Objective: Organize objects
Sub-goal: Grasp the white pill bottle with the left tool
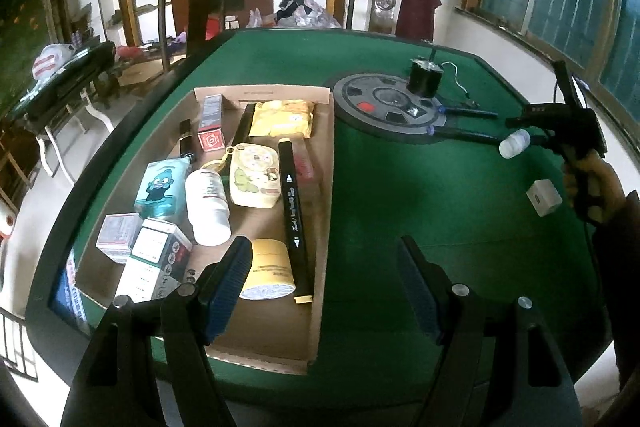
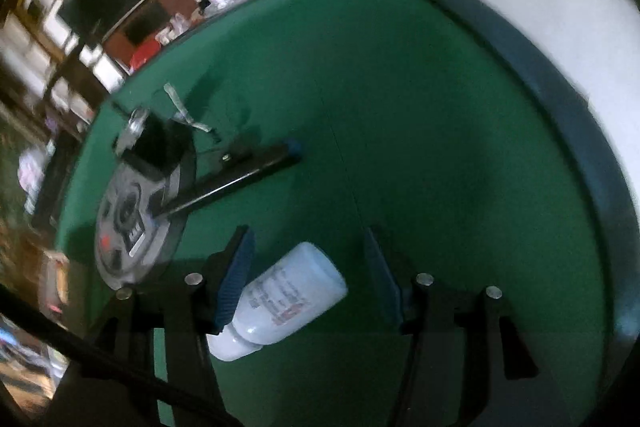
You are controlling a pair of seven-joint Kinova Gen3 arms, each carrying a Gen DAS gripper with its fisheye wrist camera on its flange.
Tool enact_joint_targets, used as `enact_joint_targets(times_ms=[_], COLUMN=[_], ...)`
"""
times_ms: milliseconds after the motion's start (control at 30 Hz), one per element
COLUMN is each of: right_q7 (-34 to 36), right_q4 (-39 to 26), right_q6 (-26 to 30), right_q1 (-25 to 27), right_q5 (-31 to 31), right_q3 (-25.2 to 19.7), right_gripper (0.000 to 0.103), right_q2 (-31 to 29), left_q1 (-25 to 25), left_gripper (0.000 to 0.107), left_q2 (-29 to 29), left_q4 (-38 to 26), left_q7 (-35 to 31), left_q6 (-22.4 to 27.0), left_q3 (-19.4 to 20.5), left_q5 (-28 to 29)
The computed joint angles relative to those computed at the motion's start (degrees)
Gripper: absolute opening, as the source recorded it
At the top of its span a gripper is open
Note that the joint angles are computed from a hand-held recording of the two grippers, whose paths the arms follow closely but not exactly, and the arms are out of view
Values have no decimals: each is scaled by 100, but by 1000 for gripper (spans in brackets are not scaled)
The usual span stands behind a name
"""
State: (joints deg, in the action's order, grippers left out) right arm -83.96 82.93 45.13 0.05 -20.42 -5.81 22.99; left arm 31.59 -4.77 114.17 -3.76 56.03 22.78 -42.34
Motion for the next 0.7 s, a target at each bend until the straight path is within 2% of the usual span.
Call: enact_joint_targets(times_ms=[100,167,333,367,433,533,600,700], right_q7=[658,1124,2289,2522,2791,3047,3110,3276], right_q4=[49,201,249,294,512,783,926,1097], right_q6=[339,472,1517,1611,1530,1320,1202,1027], right_q1=[297,600,1468,1602,1717,1502,1425,1491], right_q5=[-368,-556,-1108,-1192,-1488,-1990,-2247,-2742], right_q3=[-415,-833,-2148,-2298,-2280,-1684,-1378,-1232], right_gripper=[40,40,40,40,40,41,41,41], right_q2=[-79,-143,76,65,-134,-422,-522,-449], left_q1=[-17,-40,-147,-175,-217,-294,-292,-214], left_gripper=[68,68,68,68,68,68,71,79], left_q2=[47,64,173,179,199,294,439,618], left_q4=[-14,8,44,68,113,85,-37,-245], left_q7=[-49,-135,-528,-601,-646,-785,-655,-346], left_q6=[-58,-228,-774,-915,-1143,-1385,-1338,-1271], left_q3=[-35,-105,-296,-343,-385,-480,-484,-586], left_q5=[-23,27,330,411,466,647,563,431])
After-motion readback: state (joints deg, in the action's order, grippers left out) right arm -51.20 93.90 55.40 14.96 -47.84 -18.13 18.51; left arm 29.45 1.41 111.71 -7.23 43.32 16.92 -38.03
